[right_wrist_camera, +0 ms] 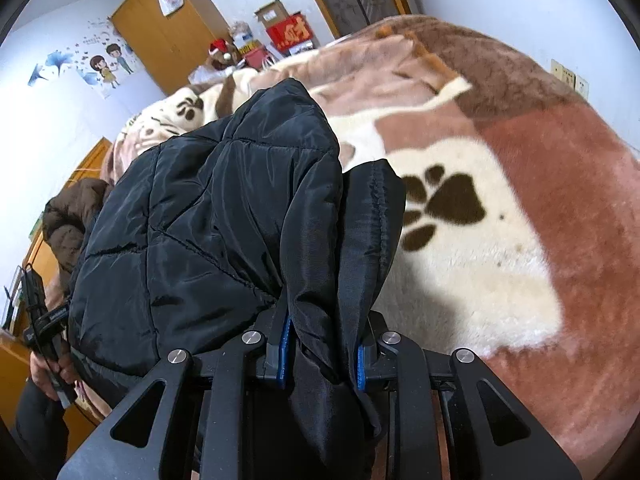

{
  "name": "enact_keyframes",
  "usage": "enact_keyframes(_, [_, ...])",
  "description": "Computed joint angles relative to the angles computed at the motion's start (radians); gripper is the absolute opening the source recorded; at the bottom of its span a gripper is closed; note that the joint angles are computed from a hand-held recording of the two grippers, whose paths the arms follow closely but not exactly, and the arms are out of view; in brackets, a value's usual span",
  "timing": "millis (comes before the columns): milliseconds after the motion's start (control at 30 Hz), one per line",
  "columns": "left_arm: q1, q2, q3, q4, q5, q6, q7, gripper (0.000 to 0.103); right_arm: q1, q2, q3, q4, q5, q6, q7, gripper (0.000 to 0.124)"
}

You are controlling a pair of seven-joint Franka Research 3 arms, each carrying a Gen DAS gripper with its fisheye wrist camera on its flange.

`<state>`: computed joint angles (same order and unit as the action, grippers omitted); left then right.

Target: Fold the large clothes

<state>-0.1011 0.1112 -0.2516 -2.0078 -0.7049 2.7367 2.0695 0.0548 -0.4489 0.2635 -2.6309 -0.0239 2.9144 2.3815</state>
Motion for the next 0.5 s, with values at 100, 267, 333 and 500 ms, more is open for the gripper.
enact_keyframes(100, [-0.015,0.031,-0.001,0.071,0.067,-0.012,-0.063,0.03,-0.013,-0.005,-0.011,0.014,-0.009,-0.007,-0.013,0.024])
enact_keyframes(267, [-0.035,0.128,-0.029,0.218,0.176,-0.019,-0.169,0.03,-0.066,0.012,-0.044,0.055,-0.035,-0.011,-0.052,0.024])
enact_keyframes(333, [-0.048,0.195,-0.041,0.303,0.234,-0.027,-0.222,0.03,-0.093,0.027,-0.054,0.073,-0.049,-0.015,-0.066,0.024])
enact_keyframes(500, [-0.087,0.369,-0.066,0.509,0.381,-0.052,-0.342,0.03,-0.153,0.1,-0.081,0.131,-0.103,-0.028,-0.089,0.024])
